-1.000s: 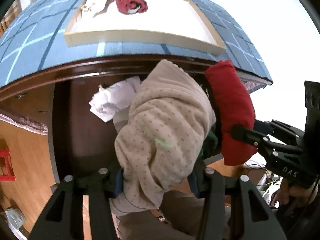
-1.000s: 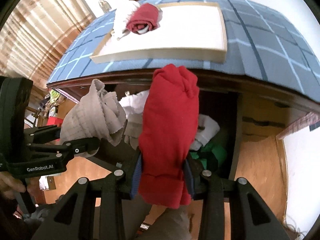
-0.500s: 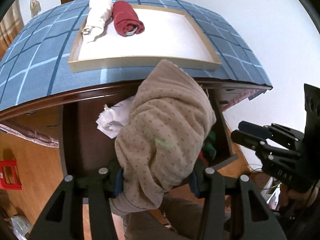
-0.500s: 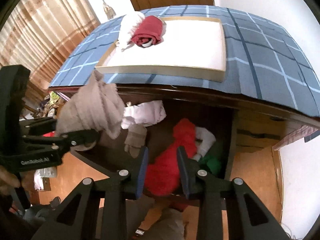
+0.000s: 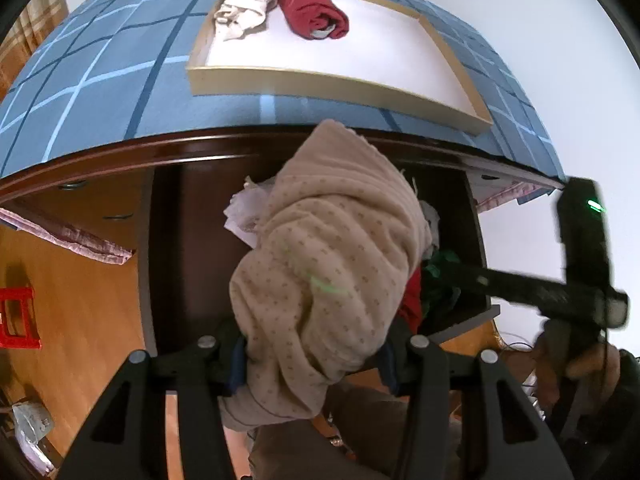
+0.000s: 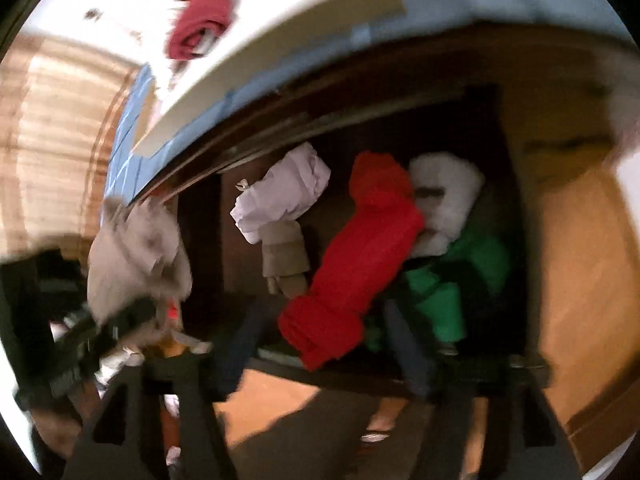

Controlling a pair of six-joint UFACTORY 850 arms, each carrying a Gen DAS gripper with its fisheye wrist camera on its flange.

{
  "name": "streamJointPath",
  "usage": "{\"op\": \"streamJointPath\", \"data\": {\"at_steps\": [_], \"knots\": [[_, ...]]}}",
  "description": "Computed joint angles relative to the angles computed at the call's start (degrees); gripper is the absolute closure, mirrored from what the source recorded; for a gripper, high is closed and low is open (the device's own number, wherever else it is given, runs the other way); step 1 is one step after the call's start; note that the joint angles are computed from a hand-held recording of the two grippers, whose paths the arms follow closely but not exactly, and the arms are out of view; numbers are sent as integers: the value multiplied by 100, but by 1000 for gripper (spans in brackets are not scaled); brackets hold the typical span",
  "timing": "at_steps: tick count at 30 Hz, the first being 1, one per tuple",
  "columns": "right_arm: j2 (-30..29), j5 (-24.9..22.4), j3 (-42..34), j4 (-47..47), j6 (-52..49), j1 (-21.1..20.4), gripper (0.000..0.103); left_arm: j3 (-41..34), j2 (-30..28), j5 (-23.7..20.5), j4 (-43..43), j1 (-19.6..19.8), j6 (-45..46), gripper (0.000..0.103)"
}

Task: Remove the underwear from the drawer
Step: 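Lift the beige roll with left tool while right tool regrasps the red roll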

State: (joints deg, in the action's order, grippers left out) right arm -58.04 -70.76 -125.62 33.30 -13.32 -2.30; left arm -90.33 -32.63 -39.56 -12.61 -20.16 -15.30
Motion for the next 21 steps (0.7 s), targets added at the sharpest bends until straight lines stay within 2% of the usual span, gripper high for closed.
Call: {"op": "streamJointPath", "data": {"at_steps": [2, 7, 8, 10, 11, 14, 21], "knots": [[-331, -254, -305, -11, 459, 99, 34, 16, 7, -23, -24, 25, 48, 53], [-802, -409, -605, -701, 852, 447, 34, 89, 38, -81, -145, 110, 214, 53], [-830, -363, -611, -773, 862, 471, 38, 103, 44, -90, -162, 133, 242, 53], [-793, -234, -551, -946, 860, 517, 53, 136, 56, -78, -226, 188, 319, 53], [-768, -225, -541, -999, 809, 529, 55, 135, 49, -77, -245, 206, 344, 53], [-518, -6, -290, -1010, 598, 520, 60, 48, -17, -80, -265, 258, 415, 53], [263, 583, 215, -997, -175, 449, 61, -381, -193, -66, -347, 318, 687, 53]]}}
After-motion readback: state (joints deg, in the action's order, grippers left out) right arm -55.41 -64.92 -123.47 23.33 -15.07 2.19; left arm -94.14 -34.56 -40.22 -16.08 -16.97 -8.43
